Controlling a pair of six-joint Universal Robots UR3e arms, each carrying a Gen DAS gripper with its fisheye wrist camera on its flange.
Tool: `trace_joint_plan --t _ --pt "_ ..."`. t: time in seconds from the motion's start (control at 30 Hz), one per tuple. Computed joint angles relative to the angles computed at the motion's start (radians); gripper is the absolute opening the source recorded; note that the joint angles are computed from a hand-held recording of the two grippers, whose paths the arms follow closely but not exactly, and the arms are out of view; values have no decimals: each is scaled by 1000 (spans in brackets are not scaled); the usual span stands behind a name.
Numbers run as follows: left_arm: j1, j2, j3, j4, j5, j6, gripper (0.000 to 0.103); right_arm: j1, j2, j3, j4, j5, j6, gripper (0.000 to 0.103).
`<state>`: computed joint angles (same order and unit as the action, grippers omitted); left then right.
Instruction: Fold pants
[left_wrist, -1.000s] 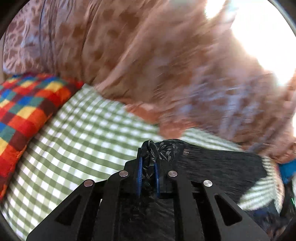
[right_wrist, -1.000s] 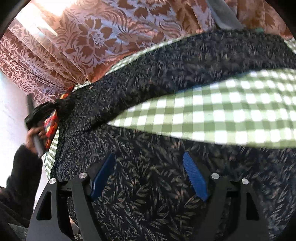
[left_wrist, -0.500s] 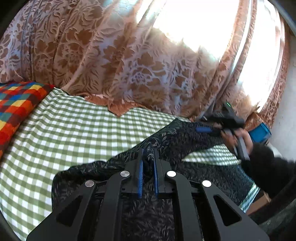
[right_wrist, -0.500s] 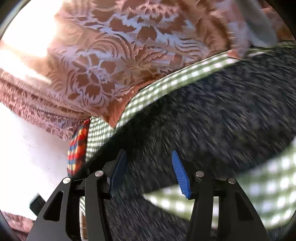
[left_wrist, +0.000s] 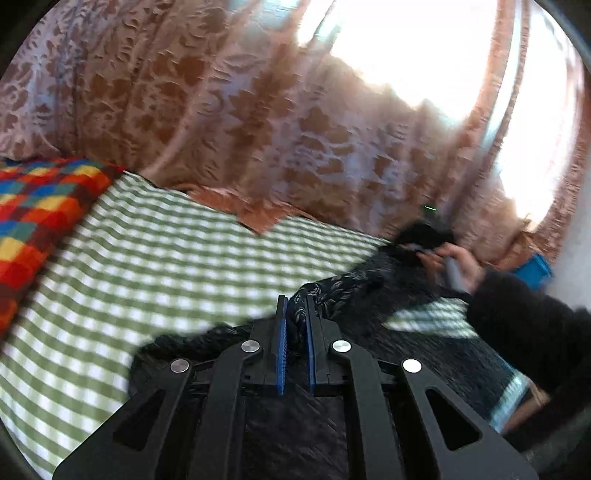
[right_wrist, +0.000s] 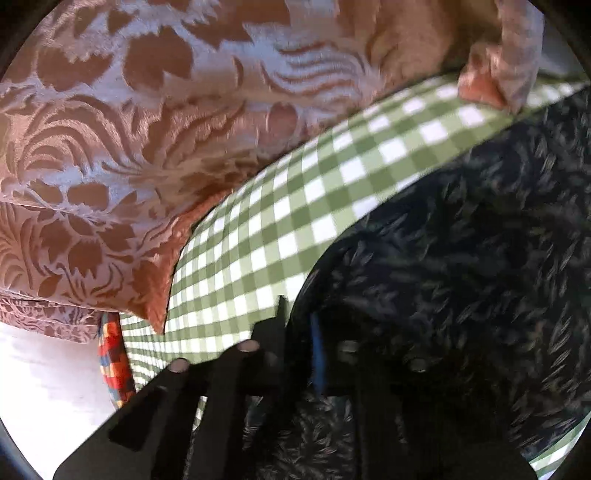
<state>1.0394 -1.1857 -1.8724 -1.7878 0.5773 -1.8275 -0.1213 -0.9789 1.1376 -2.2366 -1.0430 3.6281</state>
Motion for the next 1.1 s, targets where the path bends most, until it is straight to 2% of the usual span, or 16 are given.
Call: trace_joint_plan --t 0.1,0.13,0.2,0.3,0.43,0.53,0.6,0.67,0.77,0.83,0.9,0.93,0.97,1.03,1.07,1.1 --pt "-91 -95 -32 473 4 -345 7 -7 -47 29 -28 11 -31 6" --pt "-109 -130 -24 573 12 -423 7 -7 -75 48 -39 13 -46 6" --pt "-125 -185 -1 706 25 -520 7 -18 -171 129 -74 26 -91 6" --pt "-105 -177 -5 719 29 -512 7 -63 -347 295 -99 93 -165 5" --pt "-30 -91 -57 601 19 -400 7 -133 -627 549 -90 180 -289 5" --pt "57 -13 -94 445 14 -276 7 -222 -885 757 13 286 -412 5" --pt "134 48 -111 285 19 -149 7 -282 -1061 863 154 352 -520 5" --pt "211 108 -134 140 46 -15 7 -363 -1249 926 408 398 -685 5" --pt "293 164 -172 13 105 103 7 -470 -1482 968 822 404 -927 5" --pt "335 197 -209 -20 174 146 11 -490 -1577 1023 941 366 -990 5" --pt "380 189 -216 -58 249 140 25 -484 -1617 1078 959 332 -990 5" --pt "401 184 -215 -74 268 131 41 -464 -1630 1116 918 309 -959 5" --pt "444 167 -203 -113 294 113 48 -421 -1624 1169 820 280 -894 5" --pt "500 98 -143 -226 332 113 48 -370 -1605 1232 683 240 -818 5" --pt "550 37 -90 -355 351 153 48 -362 -1602 1246 658 229 -810 5" --pt "575 13 -68 -422 359 179 48 -355 -1593 1262 631 223 -803 5"
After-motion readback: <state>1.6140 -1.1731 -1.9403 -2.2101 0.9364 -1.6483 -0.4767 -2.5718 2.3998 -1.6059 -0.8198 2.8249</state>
